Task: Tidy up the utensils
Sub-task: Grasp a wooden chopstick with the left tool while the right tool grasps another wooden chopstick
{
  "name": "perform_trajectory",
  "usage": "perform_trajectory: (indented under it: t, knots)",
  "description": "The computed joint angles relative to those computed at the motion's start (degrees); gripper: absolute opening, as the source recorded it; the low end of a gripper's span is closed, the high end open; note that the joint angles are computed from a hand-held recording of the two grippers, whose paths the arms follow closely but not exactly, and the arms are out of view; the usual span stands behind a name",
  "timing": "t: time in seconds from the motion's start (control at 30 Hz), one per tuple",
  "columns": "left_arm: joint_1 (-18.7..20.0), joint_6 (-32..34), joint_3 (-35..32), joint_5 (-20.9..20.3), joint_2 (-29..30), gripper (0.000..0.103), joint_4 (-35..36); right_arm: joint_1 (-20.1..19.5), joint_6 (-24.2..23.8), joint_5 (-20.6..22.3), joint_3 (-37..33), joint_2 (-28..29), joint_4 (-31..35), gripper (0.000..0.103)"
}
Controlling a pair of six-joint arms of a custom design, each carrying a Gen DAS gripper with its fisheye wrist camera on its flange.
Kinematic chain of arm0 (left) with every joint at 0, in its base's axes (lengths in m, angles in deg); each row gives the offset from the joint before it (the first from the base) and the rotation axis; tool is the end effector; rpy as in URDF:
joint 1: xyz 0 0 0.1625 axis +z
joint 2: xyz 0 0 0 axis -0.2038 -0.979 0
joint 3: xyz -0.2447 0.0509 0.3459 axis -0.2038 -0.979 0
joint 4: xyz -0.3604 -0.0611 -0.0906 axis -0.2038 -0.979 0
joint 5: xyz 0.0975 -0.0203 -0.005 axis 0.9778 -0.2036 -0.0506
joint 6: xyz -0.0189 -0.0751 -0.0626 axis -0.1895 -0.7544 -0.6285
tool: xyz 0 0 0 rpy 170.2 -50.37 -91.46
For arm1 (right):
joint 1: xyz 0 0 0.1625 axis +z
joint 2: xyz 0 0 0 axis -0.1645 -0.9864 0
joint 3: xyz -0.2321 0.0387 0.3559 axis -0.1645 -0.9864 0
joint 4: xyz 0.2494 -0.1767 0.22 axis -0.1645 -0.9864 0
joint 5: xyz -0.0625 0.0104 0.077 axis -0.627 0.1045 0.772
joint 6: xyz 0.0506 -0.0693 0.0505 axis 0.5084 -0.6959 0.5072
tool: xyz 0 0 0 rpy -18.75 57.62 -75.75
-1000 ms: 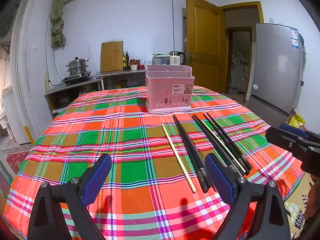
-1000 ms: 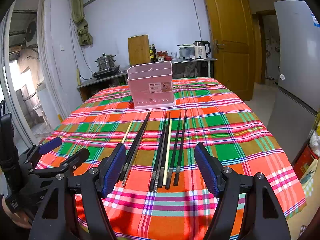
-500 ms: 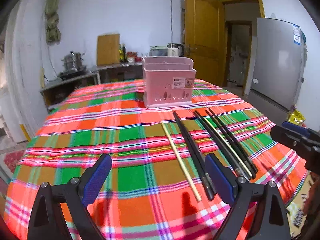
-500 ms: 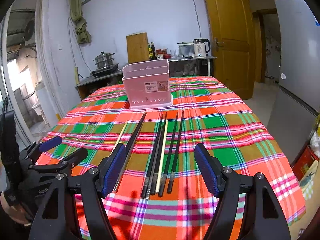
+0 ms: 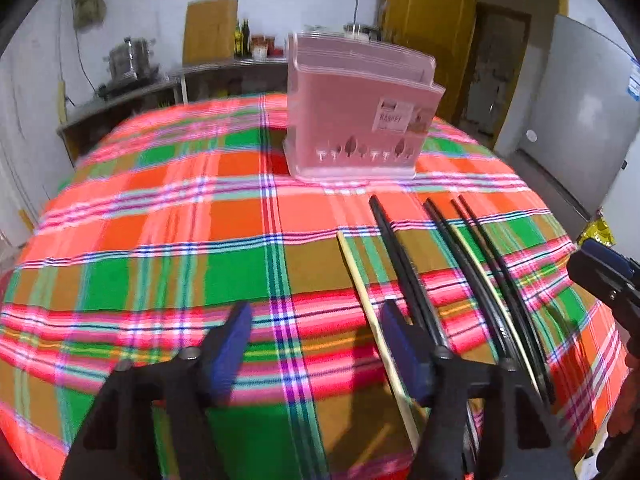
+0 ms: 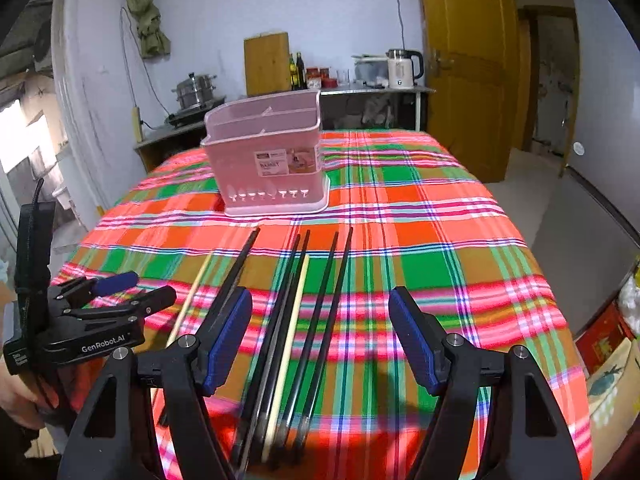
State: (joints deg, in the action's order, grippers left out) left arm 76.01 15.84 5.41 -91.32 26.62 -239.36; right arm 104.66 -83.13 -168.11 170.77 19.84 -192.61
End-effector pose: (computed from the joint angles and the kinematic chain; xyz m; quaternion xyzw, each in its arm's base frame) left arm -0.1486 -0.7552 0.0845 0.2123 0.8926 -0.2835 0.2788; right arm 0.1543 -0.6930 0.1749 0.1806 -0.8617 0.3773 0.2872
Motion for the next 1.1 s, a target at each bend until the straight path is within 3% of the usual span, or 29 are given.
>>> perform_trajectory:
  t: [0.03, 0.1, 0.2, 0.3, 0.37, 0.5, 0.8, 1.1]
  knots:
    - [0.4, -0.5, -1.4, -0.6, 0.5, 0.058, 1.5, -0.1, 0.1, 0.2, -1.2, 0.4, 1.5, 0.065]
    - [0.9, -1.6, -3.5, -1.9, 1.1, 0.057, 4.1, -0.2, 0.7, 0.3, -4.5, 1.6, 5.7, 0.044]
    - [1.3, -2.9, -5.7, -4.0, 1.7, 0.056, 6.7, -0.5, 1.0, 0.3, -9.2, 3.5, 11.7, 0.026]
    - [1.5, -3.3, -7.5, -4.6, 2.4, 0.055, 8.3, -0.8, 1.4, 0.0, -13.0, 5.2, 16.1, 0.02]
    - [1.6, -3.5, -9.4, -4.0, 3.2, 0.048, 10.6, -1.0, 2.1, -0.1, -15.4, 6.1, 19.5, 0.014]
    - [1.3, -3.1, -10.4, -2.7, 3.9, 0.044, 11.2, -1.2, 2.4, -1.3, -19.4, 8.0, 24.2, 0.007]
    - [1.0, -1.7, -12.0, -0.6, 5.2, 0.043, 11.2, -1.3, 4.1, -2.3, -23.9, 9.7, 31.8, 0.007]
    - [1.0, -1.8, -14.6, -0.4, 6.0, 0.043, 14.8, -1.0, 5.1, -4.3, -26.5, 10.8, 34.7, 0.007]
